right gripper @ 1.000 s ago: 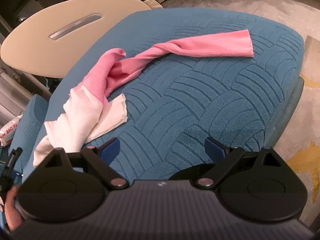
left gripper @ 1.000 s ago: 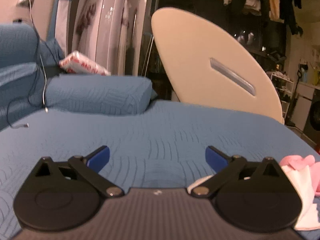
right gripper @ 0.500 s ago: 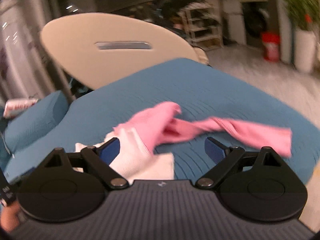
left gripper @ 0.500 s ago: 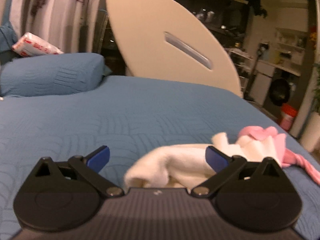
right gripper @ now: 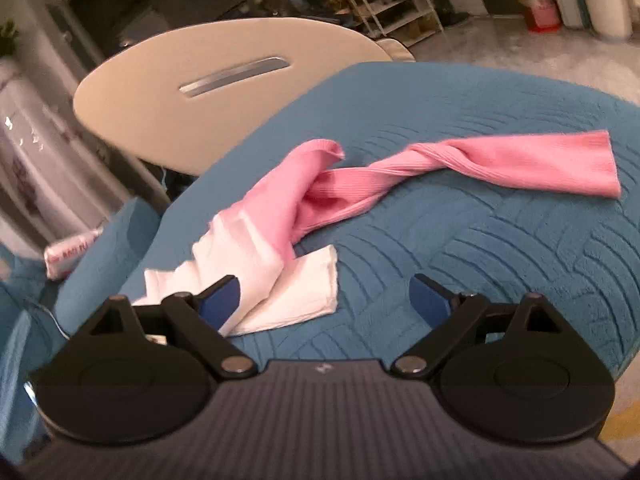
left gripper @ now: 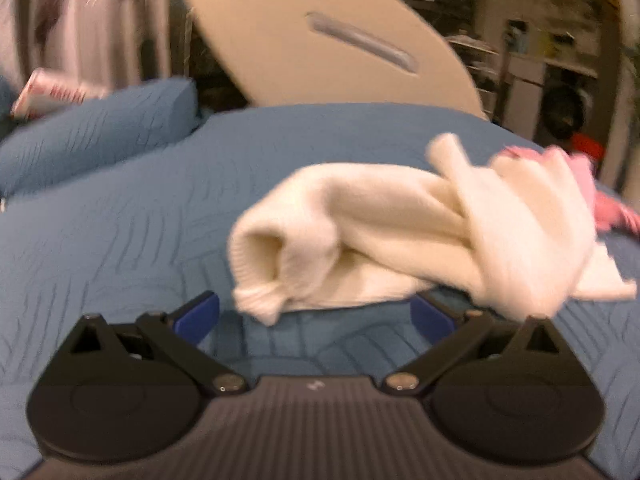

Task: Fold clothes

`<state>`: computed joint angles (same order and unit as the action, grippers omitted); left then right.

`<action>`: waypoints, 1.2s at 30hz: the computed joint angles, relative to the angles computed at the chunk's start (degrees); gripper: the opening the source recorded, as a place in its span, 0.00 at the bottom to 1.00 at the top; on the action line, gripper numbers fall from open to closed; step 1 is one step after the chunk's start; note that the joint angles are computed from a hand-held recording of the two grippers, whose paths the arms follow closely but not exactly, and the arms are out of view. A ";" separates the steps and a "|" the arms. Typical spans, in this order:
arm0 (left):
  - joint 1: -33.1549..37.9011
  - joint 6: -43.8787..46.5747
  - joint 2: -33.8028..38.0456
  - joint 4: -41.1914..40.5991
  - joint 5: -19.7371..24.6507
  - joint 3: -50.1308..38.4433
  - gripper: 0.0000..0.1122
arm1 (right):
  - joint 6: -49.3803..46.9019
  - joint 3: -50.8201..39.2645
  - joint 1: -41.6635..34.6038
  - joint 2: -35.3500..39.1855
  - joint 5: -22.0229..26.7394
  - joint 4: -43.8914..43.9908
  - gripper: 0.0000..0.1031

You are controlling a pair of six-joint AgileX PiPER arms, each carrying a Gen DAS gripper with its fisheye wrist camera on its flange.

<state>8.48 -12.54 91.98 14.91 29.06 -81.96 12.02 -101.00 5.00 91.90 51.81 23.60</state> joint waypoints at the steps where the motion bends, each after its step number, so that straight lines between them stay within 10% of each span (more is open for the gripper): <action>1: -0.79 -0.10 -0.50 1.68 -0.92 0.77 0.92 | -0.97 0.00 -0.61 0.21 -0.04 1.49 0.91; 9: -9.27 17.83 -4.27 4.49 -6.65 4.25 0.92 | -4.17 3.99 -0.76 -2.54 -4.07 3.08 0.91; 13: -16.35 13.65 2.77 14.53 6.38 -6.34 0.92 | -4.90 4.48 -1.56 -2.81 -4.58 4.86 0.91; 19: -15.44 14.06 12.59 5.57 17.62 -24.40 0.90 | -7.16 6.48 -3.33 -3.62 -5.52 8.72 0.91; 23: -13.34 21.13 18.21 -7.21 27.64 -37.55 0.11 | -7.28 6.84 -4.16 -3.48 -5.43 9.69 0.91; 30: -9.10 42.00 7.36 -28.44 25.73 -23.00 0.10 | -5.42 7.68 -5.61 -3.54 -5.91 10.65 0.91; 36: -5.00 54.03 -2.17 -39.86 37.03 -8.86 0.12 | -4.13 3.96 -5.54 -0.72 -3.09 11.01 0.91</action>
<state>3.48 41.49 89.81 -24.94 66.09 -90.82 7.89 -97.04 -0.54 91.18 48.72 34.61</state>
